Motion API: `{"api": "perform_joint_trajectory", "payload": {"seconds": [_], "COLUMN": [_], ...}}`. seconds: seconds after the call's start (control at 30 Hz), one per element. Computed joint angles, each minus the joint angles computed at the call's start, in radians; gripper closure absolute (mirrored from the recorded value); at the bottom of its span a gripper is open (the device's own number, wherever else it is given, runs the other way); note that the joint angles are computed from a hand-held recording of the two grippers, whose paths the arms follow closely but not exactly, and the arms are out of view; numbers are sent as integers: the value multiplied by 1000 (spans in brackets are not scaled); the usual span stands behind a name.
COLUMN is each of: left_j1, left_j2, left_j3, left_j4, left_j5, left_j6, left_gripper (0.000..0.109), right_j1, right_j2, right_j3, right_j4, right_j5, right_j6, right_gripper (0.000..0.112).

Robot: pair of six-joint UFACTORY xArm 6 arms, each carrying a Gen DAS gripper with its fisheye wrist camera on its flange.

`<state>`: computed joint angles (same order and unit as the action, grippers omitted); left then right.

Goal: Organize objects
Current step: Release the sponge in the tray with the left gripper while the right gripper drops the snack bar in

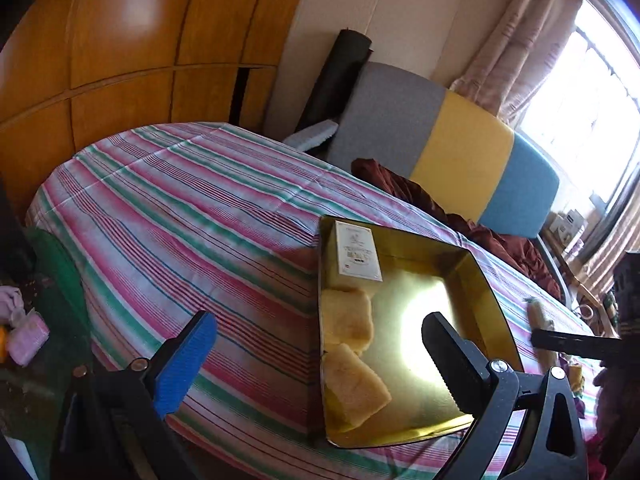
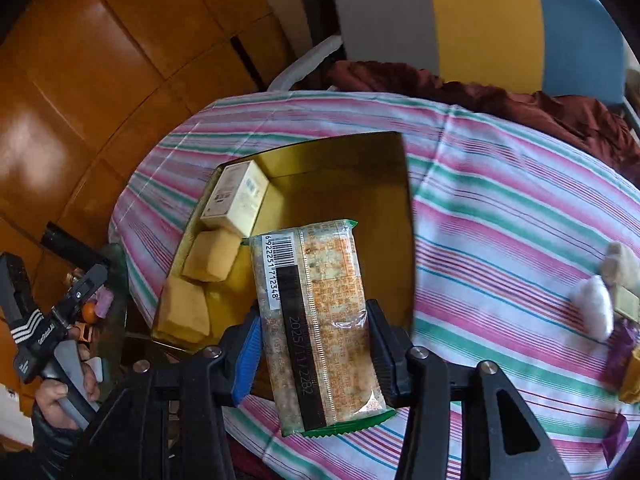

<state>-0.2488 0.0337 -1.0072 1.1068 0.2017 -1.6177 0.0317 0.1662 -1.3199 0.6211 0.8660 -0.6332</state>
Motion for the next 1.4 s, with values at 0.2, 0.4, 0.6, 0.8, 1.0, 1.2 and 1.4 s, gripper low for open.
{"api": "perform_joint_trajectory", "payload": {"seconds": [0.2,0.4,0.6,0.8,1.0,1.2,1.4], "left_j1": [20,42,42,29,16,-11,-47], "left_j2": [-25,-23,-20,-20,-14,-3,48], "left_j3": [32,48,51,49,43,13,-60], "left_j4": [132,138,128,126,104,122,38], "left_j5": [18,1,13,49,51,34,-32], "left_j6": [-138,-167,-167,-163,-119,-97,38], "left_gripper": [6,6,6,6,6,6,6], "right_j1": [134,201,209,186,124,22,-107], "right_j2": [143,210,218,149,10,-70,-94], "right_j3": [-97,-129,-122,-35,115,194,220], "right_j4": [-124,-177,-74,23,113,127,72], "right_j5": [5,10,52,-2,-115,-184,-225], "right_j6": [156,240,189,76,-60,-90,-42], "right_gripper": [64,63,54,51,48,43,43]}}
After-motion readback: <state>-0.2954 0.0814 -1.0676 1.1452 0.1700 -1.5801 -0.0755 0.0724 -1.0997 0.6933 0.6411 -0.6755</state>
